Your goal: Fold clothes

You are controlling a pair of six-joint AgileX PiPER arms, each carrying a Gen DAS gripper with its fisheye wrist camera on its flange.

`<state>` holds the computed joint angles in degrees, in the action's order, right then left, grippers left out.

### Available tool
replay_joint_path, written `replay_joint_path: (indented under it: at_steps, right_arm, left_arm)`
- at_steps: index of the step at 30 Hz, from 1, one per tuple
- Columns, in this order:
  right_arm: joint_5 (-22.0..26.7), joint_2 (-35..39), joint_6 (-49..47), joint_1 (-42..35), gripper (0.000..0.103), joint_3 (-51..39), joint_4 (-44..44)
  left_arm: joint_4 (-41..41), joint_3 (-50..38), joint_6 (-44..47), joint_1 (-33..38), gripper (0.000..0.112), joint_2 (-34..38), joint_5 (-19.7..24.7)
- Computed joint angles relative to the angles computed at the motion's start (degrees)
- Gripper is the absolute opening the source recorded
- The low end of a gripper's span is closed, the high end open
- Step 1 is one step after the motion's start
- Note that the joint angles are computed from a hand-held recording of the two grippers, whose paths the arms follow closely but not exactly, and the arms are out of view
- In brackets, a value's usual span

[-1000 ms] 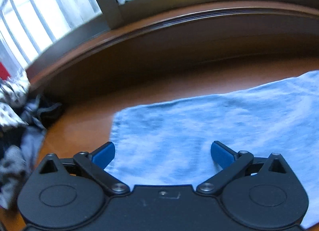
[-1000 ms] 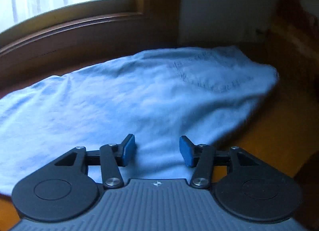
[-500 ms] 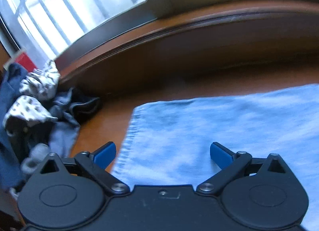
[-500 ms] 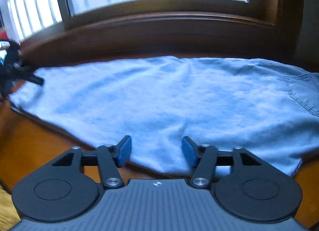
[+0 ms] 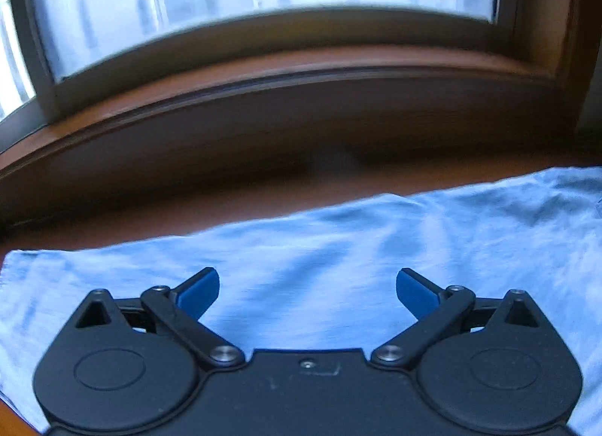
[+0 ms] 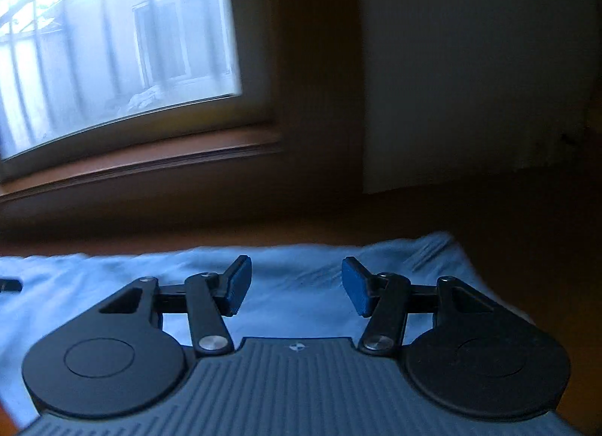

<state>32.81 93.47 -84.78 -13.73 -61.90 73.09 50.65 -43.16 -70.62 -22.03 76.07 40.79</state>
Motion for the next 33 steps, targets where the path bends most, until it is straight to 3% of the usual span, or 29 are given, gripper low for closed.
replay_joint_path:
  at_steps: [2, 5, 6, 8, 10, 13, 17, 20, 21, 25, 28, 29, 30, 31, 33]
  right_arm:
    - [2.71, 7.6, 1.61, -1.03, 0.056, -8.26, -2.98]
    - [8.58, 17.74, 7.2, -1.22, 0.047, -20.57, -11.27]
    - [6.93, 19.67, 9.0, -0.16, 0.04, -22.81, -15.02]
    - [-1.2, 21.58, 11.76, 1.97, 0.026, -23.76, -22.92]
    - [-2.71, 23.76, 12.56, 0.86, 0.0, -26.06, -21.66]
    - [1.75, 28.7, 16.44, -1.43, 0.0, -33.99, -22.13]
    - [5.94, 28.58, 17.03, -2.54, 0.0, -36.56, -24.54]
    - [7.31, 20.93, 6.33, -4.66, 0.03, -27.39, -17.17]
    - [8.57, 18.18, 1.52, -5.73, 0.045, -23.52, -14.08]
    - [12.48, 9.06, -13.52, -10.1, 0.048, -9.0, -7.17]
    - [9.67, 9.84, -16.66, -12.01, 0.048, -6.21, -5.01]
    - [8.35, 10.64, -17.48, -12.5, 0.051, -5.87, -3.96]
    - [6.89, 11.44, -18.53, -12.94, 0.069, -5.5, -2.78]
    - [5.61, 12.27, -18.68, -13.36, 0.08, -5.44, -2.13]
    - [6.57, 14.07, -13.15, -14.25, 0.08, -7.98, -3.77]
  left_arm:
    - [-0.31, -4.09, -3.45, -3.33, 0.101, 5.27, 4.47]
    - [-1.17, -8.1, -7.88, -6.25, 0.103, 10.48, 10.6]
    - [-1.0, -8.77, -9.99, -7.06, 0.103, 11.32, 12.28]
    - [-1.52, -9.82, -13.11, -7.99, 0.103, 12.39, 14.7]
    - [-2.15, -10.1, -15.45, -8.38, 0.103, 12.65, 15.7]
    - [-2.37, -11.7, -17.74, -9.87, 0.103, 14.2, 18.17]
    - [-6.7, -15.12, -13.49, -13.51, 0.101, 13.58, 22.27]
    - [-9.14, -14.52, -13.15, -19.78, 0.101, 9.56, 20.48]
    - [-10.24, -14.49, -12.85, -21.96, 0.101, 8.54, 19.26]
    - [-13.05, -15.24, -11.84, -29.68, 0.101, 10.02, 15.42]
    - [-16.16, -17.85, -6.66, -32.23, 0.103, 14.56, 15.66]
    - [-16.42, -17.01, -6.81, -32.39, 0.103, 13.91, 15.03]
    - [-16.25, -15.97, -7.71, -32.73, 0.103, 13.22, 14.26]
    - [-16.63, -15.53, -7.93, -33.03, 0.103, 12.63, 14.05]
    - [-16.3, -14.37, -8.89, -33.74, 0.103, 11.68, 14.07]
